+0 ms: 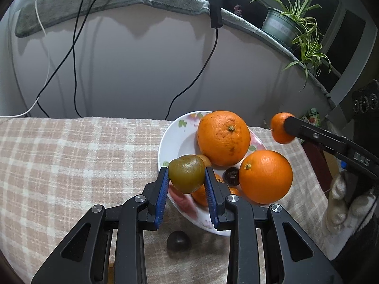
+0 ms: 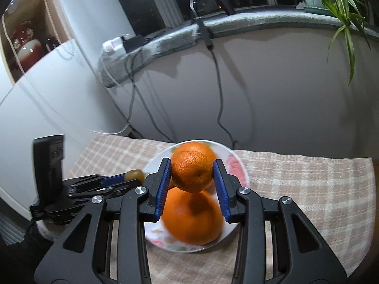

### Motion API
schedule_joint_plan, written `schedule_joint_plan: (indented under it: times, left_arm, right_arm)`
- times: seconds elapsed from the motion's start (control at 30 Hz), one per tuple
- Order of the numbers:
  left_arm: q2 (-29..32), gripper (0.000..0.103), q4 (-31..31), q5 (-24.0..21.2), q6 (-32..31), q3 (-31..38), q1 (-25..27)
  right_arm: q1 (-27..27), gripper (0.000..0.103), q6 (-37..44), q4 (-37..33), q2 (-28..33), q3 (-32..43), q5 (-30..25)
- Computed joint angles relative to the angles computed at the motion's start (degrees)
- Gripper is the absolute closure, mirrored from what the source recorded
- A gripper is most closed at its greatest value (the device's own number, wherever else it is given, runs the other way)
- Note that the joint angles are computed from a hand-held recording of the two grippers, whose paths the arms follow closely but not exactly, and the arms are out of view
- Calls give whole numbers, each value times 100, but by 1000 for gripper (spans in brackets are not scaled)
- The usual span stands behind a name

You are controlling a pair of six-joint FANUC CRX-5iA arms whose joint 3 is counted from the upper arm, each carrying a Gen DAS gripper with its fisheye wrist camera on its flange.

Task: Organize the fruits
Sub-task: 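Place the tangerine on the plate with the right gripper while the left gripper places the kiwi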

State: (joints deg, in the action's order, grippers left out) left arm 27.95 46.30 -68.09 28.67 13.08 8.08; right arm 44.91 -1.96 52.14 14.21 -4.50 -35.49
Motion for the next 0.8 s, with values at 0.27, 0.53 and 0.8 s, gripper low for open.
schedule_joint_plan:
  times: [0.27,0.53,0.8]
  left_arm:
    - [23,75,-50,-7,3,31,-22]
    - [-15,74,-74,1,-74,5,-34]
    - [-119,69,-77,48,-209,-88,-27]
  right_arm:
    - [-97,65,518,-693,213,244,-220]
    - [-92,64,718,-891,277,335,-294]
    - [-64,56,783,-942,278,366,-362]
